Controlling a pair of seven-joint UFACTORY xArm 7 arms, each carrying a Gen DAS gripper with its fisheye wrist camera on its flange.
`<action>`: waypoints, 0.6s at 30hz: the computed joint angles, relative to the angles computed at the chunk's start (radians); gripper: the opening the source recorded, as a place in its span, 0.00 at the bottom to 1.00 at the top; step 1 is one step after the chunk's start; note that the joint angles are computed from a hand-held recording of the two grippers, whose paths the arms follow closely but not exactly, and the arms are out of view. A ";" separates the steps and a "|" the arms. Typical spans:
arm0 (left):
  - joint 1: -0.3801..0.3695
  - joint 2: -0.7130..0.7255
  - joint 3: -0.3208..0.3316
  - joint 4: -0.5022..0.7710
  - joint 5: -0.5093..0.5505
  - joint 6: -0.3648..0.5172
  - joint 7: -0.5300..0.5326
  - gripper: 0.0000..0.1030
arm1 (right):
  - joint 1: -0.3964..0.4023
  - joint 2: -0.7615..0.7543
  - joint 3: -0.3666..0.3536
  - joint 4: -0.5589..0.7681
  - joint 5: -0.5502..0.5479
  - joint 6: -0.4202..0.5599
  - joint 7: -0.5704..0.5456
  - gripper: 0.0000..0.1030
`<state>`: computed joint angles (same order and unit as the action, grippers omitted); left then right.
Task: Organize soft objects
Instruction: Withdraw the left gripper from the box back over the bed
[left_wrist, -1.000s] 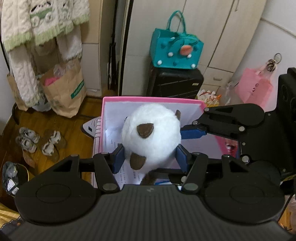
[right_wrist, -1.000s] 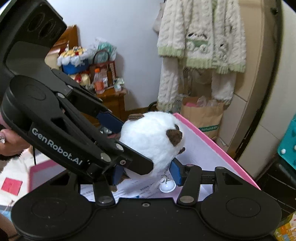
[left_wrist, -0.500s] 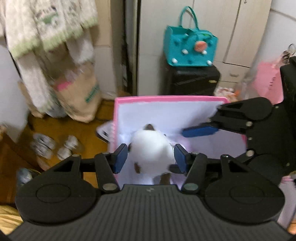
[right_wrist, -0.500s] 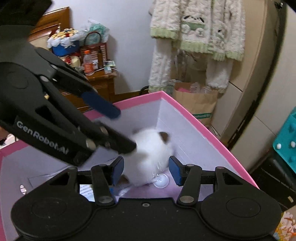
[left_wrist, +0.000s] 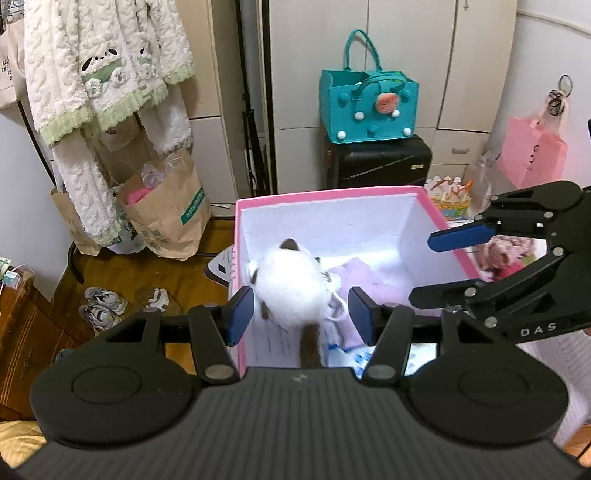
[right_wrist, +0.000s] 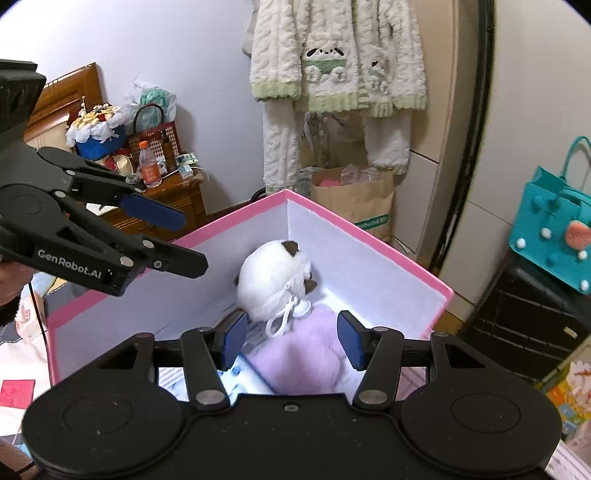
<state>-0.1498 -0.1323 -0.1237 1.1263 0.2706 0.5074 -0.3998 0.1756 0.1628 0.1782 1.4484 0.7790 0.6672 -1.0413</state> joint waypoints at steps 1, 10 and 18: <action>-0.007 -0.015 0.001 -0.005 -0.020 0.008 0.013 0.54 | -0.002 -0.026 -0.002 -0.024 0.001 -0.002 0.006 0.58; -0.088 -0.153 0.008 -0.019 -0.266 0.156 0.206 0.57 | 0.011 -0.264 -0.092 -0.186 0.001 0.122 0.075 0.59; -0.116 -0.207 -0.055 0.010 -0.273 0.275 0.212 0.58 | 0.020 -0.398 -0.179 -0.260 -0.001 0.252 0.087 0.59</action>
